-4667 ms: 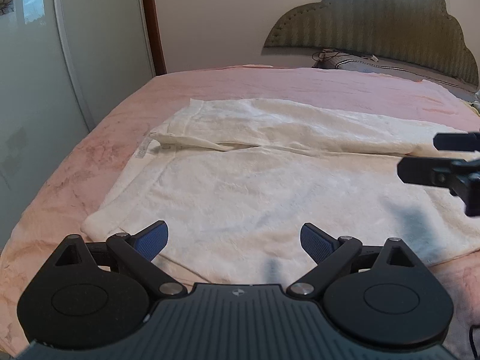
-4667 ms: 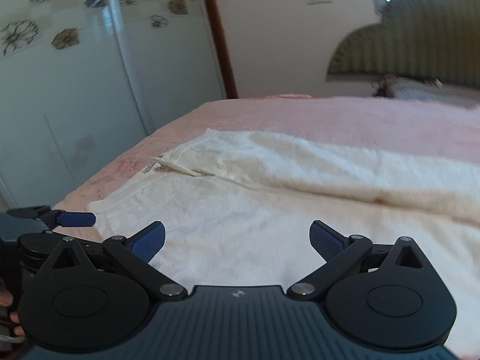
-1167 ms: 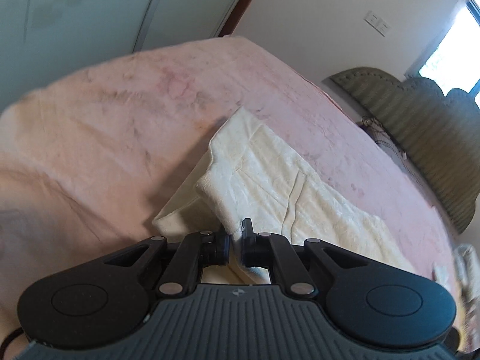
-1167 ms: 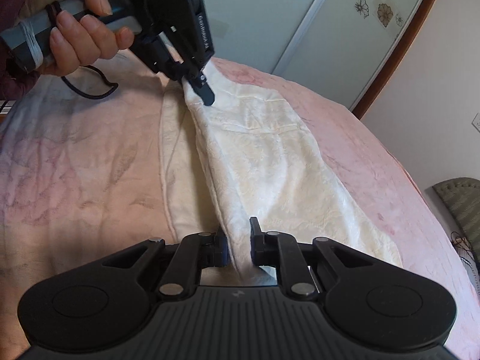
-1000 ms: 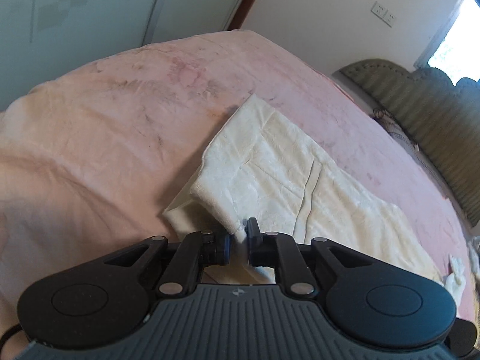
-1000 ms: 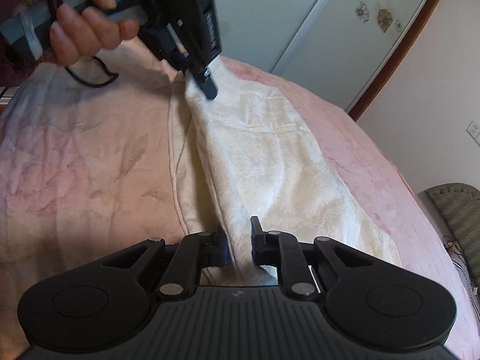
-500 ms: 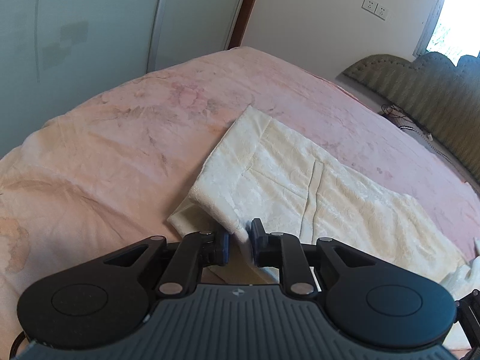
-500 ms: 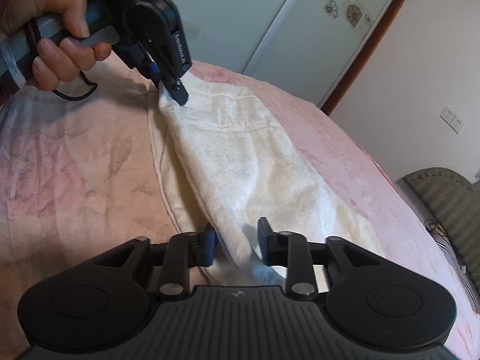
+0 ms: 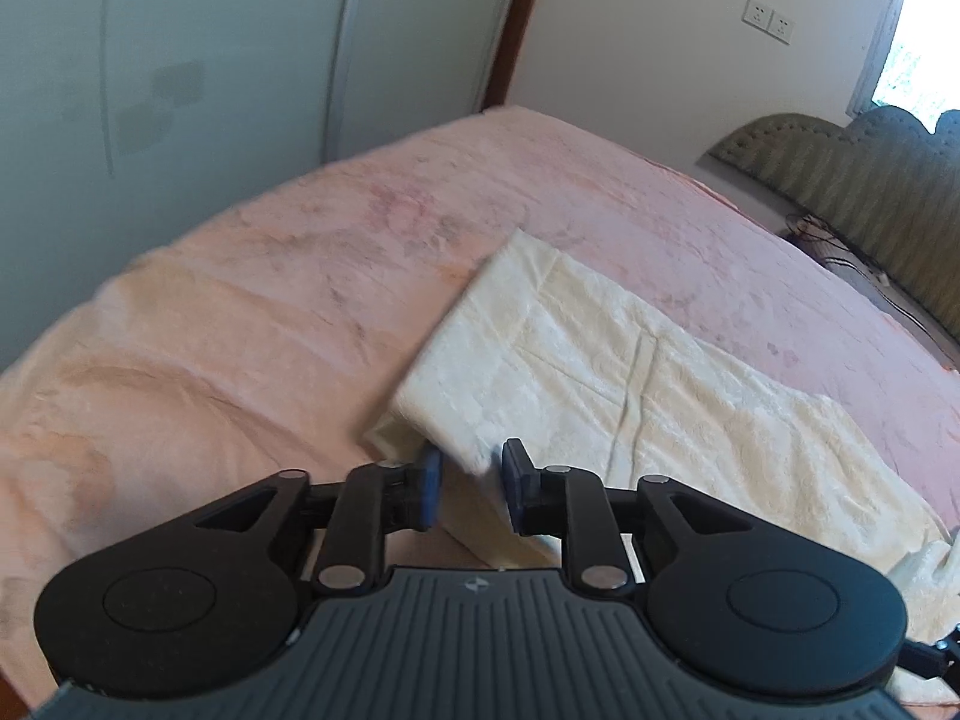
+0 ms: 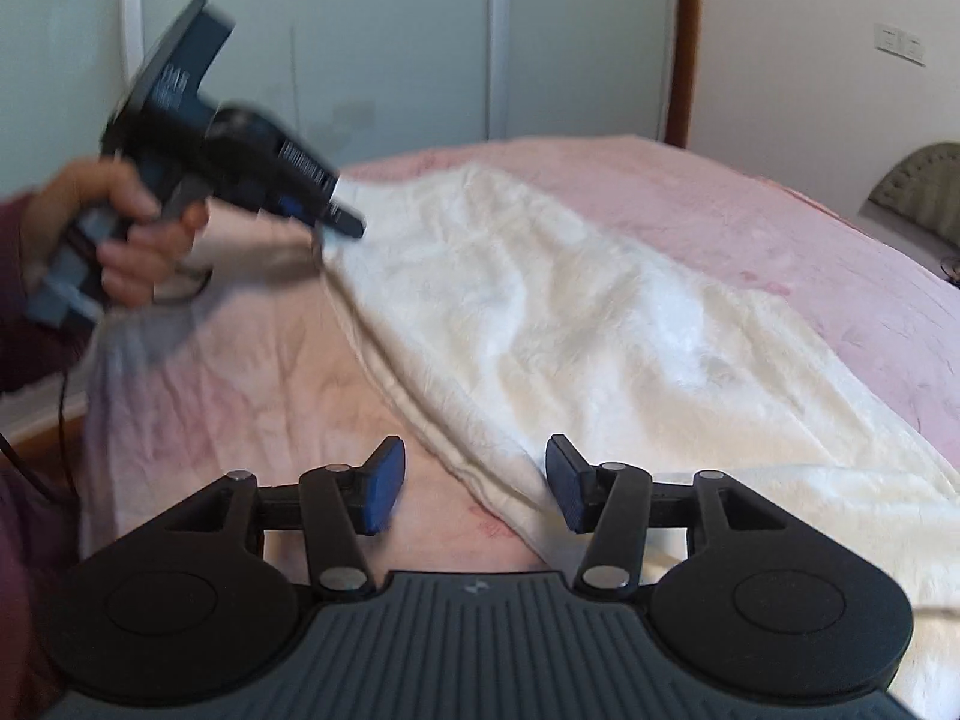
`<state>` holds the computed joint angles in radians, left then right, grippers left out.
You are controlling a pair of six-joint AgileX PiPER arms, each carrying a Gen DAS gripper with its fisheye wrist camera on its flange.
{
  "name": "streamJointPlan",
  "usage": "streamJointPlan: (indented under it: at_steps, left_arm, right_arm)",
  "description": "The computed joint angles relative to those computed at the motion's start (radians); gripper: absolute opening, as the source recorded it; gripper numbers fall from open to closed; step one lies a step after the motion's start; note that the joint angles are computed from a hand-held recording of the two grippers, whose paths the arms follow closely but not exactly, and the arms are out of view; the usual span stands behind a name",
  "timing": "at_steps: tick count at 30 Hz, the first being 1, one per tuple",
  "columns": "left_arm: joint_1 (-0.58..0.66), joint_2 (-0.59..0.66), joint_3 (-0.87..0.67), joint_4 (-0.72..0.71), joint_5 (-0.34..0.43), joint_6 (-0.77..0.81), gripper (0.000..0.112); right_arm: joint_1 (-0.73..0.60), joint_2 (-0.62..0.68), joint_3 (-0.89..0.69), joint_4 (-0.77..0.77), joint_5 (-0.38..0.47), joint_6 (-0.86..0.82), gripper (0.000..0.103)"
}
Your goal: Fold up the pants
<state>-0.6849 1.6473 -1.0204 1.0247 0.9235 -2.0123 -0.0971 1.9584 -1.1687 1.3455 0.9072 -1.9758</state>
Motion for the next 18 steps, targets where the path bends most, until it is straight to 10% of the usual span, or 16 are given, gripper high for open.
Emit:
streamJointPlan:
  at_steps: [6, 10, 14, 18]
  left_arm:
    - [-0.118, -0.009, -0.076, 0.073, 0.239, -0.008, 0.031]
    - [-0.082, 0.006, -0.141, 0.074, 0.031, 0.173, 0.046]
    - [-0.062, 0.129, -0.285, -0.051, -0.178, 0.486, 0.046]
    - [-0.115, 0.273, -0.441, -0.088, -0.231, 0.723, 0.048]
  right_arm:
    - [-0.055, 0.058, -0.068, -0.095, 0.011, 0.221, 0.072]
    - [-0.176, 0.087, -0.075, 0.049, 0.126, 0.262, 0.072]
    - [-0.257, 0.122, -0.116, 0.209, 0.004, 0.404, 0.073]
    - [-0.343, 0.235, -0.259, 0.296, 0.021, 0.592, 0.073]
